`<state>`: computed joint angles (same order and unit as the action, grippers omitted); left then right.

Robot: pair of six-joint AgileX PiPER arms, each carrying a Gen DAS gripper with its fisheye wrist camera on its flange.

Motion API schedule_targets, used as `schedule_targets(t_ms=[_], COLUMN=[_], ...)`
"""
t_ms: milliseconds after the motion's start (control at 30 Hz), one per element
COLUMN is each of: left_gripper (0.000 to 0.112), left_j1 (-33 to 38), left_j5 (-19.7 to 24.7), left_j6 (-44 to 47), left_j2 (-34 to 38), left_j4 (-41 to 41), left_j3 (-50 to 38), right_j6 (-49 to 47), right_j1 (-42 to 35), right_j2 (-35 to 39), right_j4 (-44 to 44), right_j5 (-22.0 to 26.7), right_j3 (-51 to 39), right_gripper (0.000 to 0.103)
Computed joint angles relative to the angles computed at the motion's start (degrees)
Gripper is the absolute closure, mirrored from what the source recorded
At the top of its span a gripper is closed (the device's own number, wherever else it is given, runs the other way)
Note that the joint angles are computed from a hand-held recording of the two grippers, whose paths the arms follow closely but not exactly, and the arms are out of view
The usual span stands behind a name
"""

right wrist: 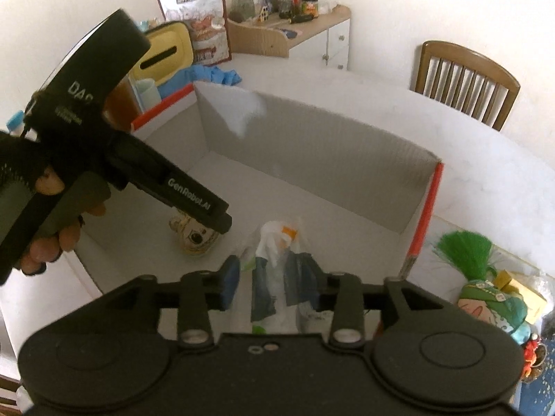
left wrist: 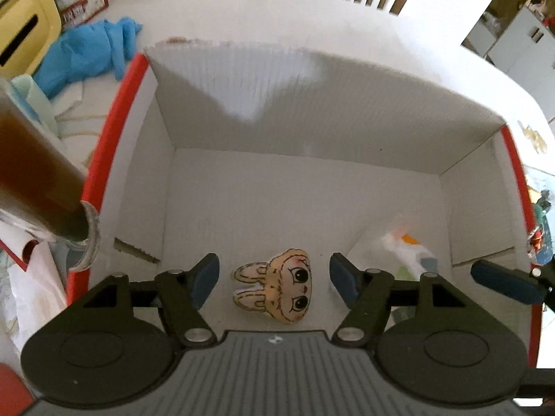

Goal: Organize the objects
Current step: 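Carry the plush into the cardboard box with the left tool while the right tool carries the bag there, then open both tools to release the plush and bag into the box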

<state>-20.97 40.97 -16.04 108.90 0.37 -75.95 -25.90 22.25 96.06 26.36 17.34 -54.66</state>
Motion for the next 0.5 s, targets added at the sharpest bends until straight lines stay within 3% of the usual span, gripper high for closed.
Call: schedule_targets(t_ms=[300, 500], left_gripper=[0.043, 0.042], left_j1=[-2.4, -7.1], left_j5=[-3.2, -6.2], left_j6=[-6.4, -15.1], left_j2=[-6.1, -10.8], left_j4=[6.3, 15.6], left_j3=[1.4, 4.9], right_j6=[-13.1, -21.1], right_j1=[-3.7, -6.2], right_j2=[-6.6, -11.7], right_j4=[14.1, 21.5], right_j5=[0.6, 0.8], right_j3=[3.6, 7.2], right_gripper=[0.048, 0.042])
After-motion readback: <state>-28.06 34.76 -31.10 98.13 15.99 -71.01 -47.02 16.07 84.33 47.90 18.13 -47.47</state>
